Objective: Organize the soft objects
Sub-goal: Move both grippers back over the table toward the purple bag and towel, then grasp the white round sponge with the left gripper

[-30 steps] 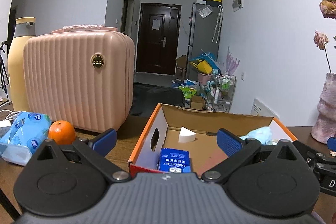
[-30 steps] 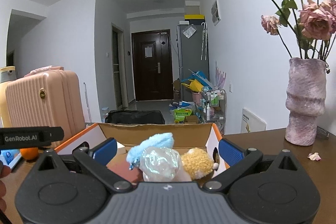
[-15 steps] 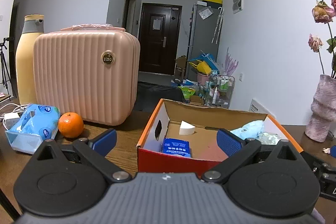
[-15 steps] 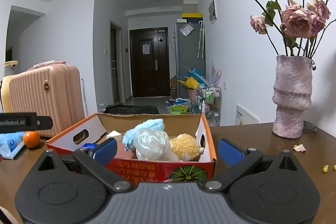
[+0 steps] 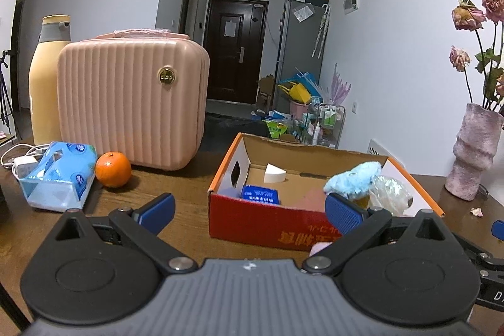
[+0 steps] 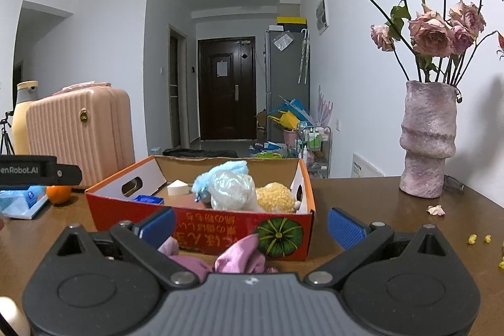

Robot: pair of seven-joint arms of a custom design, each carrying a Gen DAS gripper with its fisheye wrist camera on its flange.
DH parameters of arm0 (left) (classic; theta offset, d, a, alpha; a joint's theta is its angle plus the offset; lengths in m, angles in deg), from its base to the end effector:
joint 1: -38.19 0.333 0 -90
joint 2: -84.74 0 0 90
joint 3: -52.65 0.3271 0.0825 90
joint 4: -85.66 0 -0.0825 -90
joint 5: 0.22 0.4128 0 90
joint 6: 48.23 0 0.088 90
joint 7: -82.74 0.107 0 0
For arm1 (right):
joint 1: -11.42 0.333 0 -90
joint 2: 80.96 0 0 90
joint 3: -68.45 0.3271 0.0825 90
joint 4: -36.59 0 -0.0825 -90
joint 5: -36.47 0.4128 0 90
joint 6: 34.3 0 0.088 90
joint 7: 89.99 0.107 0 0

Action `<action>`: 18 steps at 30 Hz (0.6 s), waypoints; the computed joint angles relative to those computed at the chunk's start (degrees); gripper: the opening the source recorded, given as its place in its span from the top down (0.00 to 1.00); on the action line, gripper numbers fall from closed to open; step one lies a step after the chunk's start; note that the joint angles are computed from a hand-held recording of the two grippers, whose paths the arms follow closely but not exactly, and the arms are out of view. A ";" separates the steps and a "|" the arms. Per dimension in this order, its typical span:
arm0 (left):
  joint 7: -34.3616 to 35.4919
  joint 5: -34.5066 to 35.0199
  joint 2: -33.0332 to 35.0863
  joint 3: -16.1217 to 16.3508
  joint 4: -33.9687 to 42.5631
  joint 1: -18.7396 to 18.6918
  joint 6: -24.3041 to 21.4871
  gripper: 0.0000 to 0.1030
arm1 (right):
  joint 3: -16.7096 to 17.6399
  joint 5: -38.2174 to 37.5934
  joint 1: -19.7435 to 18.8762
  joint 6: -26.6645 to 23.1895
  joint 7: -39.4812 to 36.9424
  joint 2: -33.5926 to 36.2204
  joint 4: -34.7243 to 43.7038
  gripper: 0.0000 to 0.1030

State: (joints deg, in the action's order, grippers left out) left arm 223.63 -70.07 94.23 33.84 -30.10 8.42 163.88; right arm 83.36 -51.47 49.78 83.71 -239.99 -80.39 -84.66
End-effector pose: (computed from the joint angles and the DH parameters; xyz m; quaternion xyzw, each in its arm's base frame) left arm 0.4841 -0.3464 0.4811 -0.5264 0.6341 -0.4753 0.3080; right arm 0.3943 0.4391 0.4427 -0.4843 0.6355 -0.4646 0.3818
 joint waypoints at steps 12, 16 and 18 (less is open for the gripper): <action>-2.02 0.45 -5.04 -0.69 -6.89 0.14 -1.15 0.00 | 1.92 2.32 2.03 -2.01 -0.75 -1.41 -1.84 0.00; -2.54 0.55 -6.72 -0.87 -8.94 0.35 -1.72 0.00 | 2.49 2.88 2.71 -2.20 -1.24 -1.73 -2.27 0.00; -3.03 0.74 -7.55 -1.03 -10.12 0.43 -1.84 0.00 | 2.70 3.15 3.00 -2.28 -1.50 -1.87 -2.39 0.00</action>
State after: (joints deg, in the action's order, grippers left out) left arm 220.59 -69.33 86.67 32.81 -40.21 8.85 162.04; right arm 86.06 -48.33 52.78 81.43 -241.49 -82.26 -87.05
